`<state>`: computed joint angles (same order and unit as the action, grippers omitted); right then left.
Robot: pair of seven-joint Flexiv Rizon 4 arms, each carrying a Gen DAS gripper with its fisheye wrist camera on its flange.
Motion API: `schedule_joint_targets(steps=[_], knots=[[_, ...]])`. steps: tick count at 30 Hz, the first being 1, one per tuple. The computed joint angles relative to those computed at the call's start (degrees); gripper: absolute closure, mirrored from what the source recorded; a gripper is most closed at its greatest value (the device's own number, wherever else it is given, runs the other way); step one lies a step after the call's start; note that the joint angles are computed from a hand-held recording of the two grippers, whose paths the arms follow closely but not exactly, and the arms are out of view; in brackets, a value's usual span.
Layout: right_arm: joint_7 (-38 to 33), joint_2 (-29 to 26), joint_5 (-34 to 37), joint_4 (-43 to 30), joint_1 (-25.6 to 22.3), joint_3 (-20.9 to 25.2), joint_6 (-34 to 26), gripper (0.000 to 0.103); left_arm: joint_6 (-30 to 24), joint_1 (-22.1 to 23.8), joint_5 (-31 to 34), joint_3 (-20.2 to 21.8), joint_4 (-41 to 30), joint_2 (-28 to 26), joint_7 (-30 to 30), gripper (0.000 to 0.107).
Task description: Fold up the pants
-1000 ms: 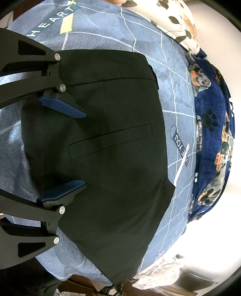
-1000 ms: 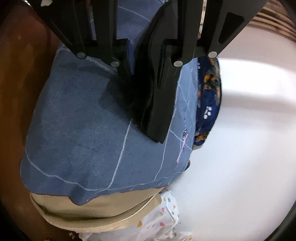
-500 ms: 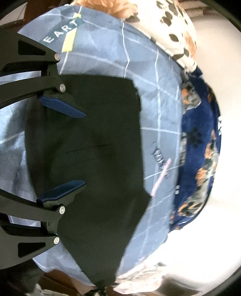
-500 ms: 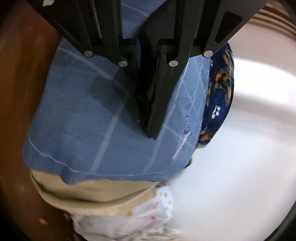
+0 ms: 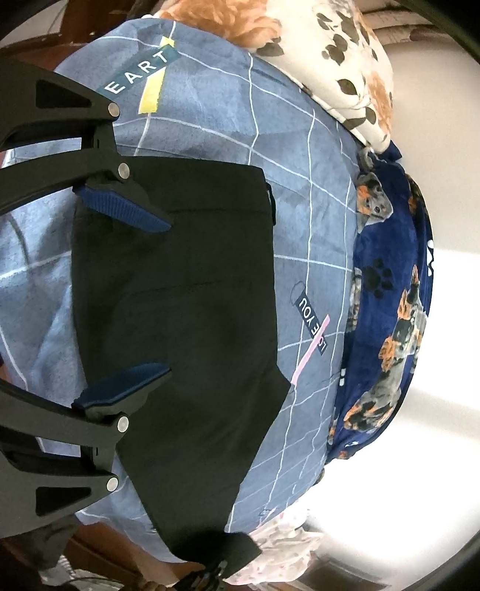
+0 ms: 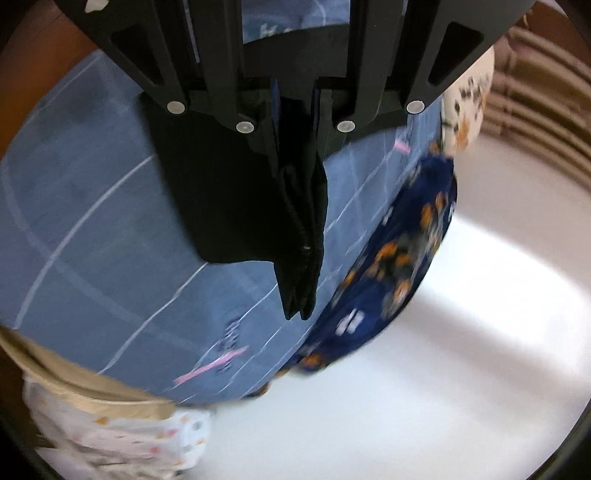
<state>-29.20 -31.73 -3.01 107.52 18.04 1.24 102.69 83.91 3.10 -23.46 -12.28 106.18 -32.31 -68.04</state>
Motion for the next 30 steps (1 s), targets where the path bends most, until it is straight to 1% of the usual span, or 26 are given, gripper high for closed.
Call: schedule_joint_targets(steps=[2, 4, 6, 8, 12, 18, 24, 30], knots=[[-0.18, -1.49, -1.17, -1.92, 0.38, 1.49, -1.69, 0.091, 0.13, -0.56, 0.46, 0.72, -0.1, -0.08, -0.33, 0.033], [-0.69, -3.56, -2.43, -4.03, -1.34, 5.23, -2.59, 0.091, 0.13, -0.91, 0.83, 1.21, -0.15, -0.17, -0.69, 0.033], [-0.8, -4.95, -3.02, -5.26, -1.21, 6.56, -3.49, 0.091, 0.22, -0.89, 1.0, 1.24, -0.11, -0.26, -0.85, 0.033], [-1.28, -6.95, -3.78, -6.95, -2.44, 9.67, -4.42, 0.091, -0.06, -1.37, 1.51, 1.86, -0.32, -0.34, -1.16, 0.033], [-2.19, -8.58, -4.52, -8.48, -2.28, 11.51, -5.93, 0.091, -0.05, -3.31, 3.53, 4.27, -0.94, -0.56, -2.22, 0.033], [-4.7, -10.83, -5.67, -12.32, -2.31, 14.11, -9.32, 0.091, -0.4, -4.21, 5.21, 5.54, -1.33, -0.78, -3.19, 0.032], [-7.79, -12.45, -5.23, -15.33, -1.6, 15.84, -12.23, 0.091, -1.14, -5.84, 7.36, 8.13, -2.18, -1.19, -4.97, 0.03], [-10.26, -13.4, -4.14, -17.41, -0.33, 16.28, -14.21, 0.091, -2.15, -7.05, 9.5, 10.4, -2.96, -1.53, -7.0, 0.03]])
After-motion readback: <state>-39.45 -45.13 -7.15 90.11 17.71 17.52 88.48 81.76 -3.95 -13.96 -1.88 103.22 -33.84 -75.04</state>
